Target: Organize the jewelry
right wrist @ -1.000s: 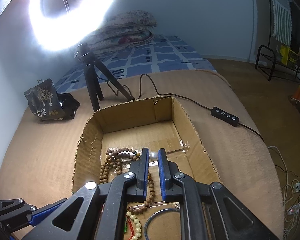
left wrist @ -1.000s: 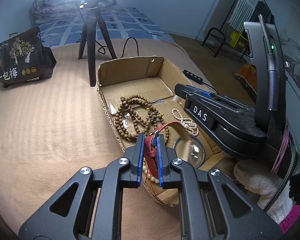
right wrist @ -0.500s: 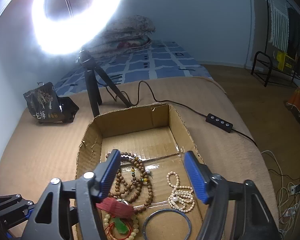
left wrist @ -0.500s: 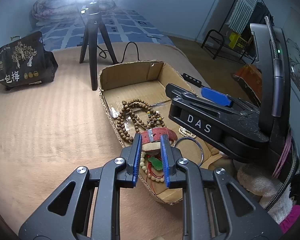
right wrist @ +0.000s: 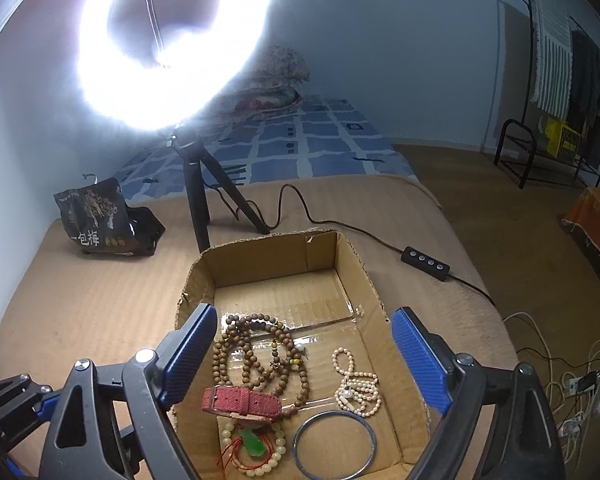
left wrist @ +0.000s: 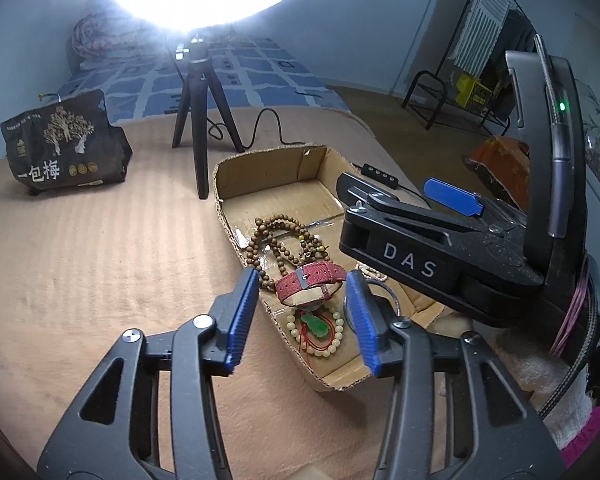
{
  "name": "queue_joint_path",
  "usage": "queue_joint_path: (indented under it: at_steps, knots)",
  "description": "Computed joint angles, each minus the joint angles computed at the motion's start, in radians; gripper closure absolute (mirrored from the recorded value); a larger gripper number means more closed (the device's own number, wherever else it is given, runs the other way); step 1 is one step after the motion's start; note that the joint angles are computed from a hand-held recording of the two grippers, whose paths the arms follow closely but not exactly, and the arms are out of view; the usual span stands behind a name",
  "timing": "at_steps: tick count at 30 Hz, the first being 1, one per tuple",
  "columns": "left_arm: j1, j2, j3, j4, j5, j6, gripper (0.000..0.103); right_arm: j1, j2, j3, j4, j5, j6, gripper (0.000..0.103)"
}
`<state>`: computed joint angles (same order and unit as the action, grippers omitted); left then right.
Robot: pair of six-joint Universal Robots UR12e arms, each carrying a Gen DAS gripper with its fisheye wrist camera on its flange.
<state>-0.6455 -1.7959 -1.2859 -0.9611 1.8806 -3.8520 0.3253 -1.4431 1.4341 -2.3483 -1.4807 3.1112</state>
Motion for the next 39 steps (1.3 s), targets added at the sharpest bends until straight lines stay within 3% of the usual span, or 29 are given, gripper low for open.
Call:
queue_joint_path:
  at_steps: [8, 12, 23, 25, 27, 37, 39]
  knots:
    - [-0.019, 0.014, 0.004, 0.004, 0.039, 0.014, 0.054, 0.008, -0.023, 0.000, -0.009, -0.012, -0.008, 0.012]
    - [-0.032, 0.022, 0.006, 0.008, 0.068, 0.027, 0.046, 0.012, -0.037, 0.003, -0.015, -0.019, -0.015, 0.012]
    - [-0.062, 0.065, -0.024, 0.022, 0.133, 0.063, 0.046, 0.025, -0.088, 0.021, -0.026, -0.040, 0.001, 0.012]
    - [-0.067, 0.077, -0.036, 0.026, 0.143, 0.070, 0.046, 0.030, -0.099, 0.026, -0.030, -0.045, 0.004, 0.007]
    - [-0.072, 0.086, -0.045, 0.028, 0.155, 0.079, 0.045, 0.040, -0.111, 0.035, -0.047, -0.068, 0.002, 0.002]
    - [-0.095, 0.143, -0.098, 0.036, 0.205, 0.095, 0.037, 0.082, -0.161, 0.066, -0.083, -0.140, -0.005, 0.000]
    - [-0.100, 0.153, -0.106, 0.036, 0.215, 0.090, 0.031, 0.094, -0.170, 0.073, -0.095, -0.165, -0.009, 0.000]
